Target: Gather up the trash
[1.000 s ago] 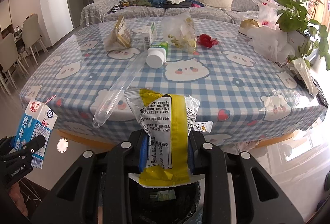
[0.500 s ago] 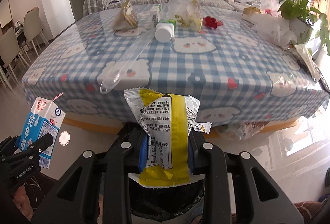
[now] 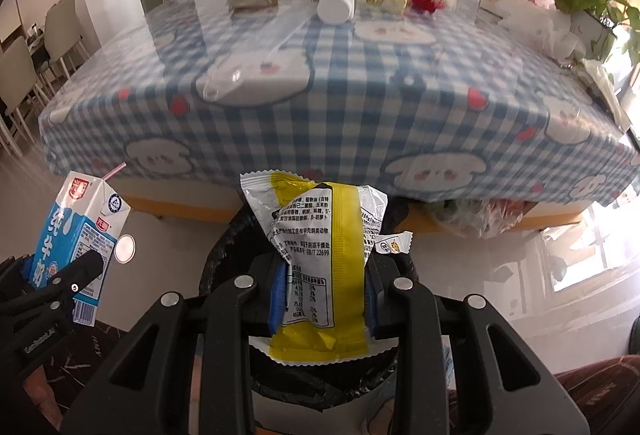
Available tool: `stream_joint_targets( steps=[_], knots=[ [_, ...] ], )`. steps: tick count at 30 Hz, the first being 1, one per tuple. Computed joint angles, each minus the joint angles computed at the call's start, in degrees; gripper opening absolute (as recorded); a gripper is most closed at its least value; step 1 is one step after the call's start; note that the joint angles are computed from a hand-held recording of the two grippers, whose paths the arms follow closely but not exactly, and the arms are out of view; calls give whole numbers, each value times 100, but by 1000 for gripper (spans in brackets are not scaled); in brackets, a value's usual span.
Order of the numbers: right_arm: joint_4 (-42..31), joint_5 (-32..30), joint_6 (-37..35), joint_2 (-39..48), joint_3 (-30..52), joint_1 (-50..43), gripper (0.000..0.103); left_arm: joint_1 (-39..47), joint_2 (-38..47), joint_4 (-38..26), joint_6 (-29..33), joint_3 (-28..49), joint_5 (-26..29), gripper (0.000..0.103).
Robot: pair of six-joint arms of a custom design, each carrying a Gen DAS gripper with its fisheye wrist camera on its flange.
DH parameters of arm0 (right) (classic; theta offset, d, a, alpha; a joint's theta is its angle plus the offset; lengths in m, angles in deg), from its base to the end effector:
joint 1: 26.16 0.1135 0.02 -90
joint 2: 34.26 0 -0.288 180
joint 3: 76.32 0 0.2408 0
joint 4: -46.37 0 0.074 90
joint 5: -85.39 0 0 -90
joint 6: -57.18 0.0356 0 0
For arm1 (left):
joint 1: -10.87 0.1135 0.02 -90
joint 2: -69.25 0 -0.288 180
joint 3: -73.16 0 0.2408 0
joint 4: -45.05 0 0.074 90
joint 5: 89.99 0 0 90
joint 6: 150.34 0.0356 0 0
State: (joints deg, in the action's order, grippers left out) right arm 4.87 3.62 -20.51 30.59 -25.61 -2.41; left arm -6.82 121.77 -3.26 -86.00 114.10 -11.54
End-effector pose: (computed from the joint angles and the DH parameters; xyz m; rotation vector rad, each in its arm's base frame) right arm 0.1785 0.0730 0.2252 -0.1960 2.5208 0.0690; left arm 0.1310 -0.0343 0.1995 -0.2494 2.5701 -0.0138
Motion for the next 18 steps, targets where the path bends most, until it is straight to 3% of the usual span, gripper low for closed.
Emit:
stream_joint_targets(
  steps=[18],
  knots=[
    [1213, -134, 407, 990, -683, 334, 29, 589, 679, 965, 283, -665, 188, 65]
  ],
)
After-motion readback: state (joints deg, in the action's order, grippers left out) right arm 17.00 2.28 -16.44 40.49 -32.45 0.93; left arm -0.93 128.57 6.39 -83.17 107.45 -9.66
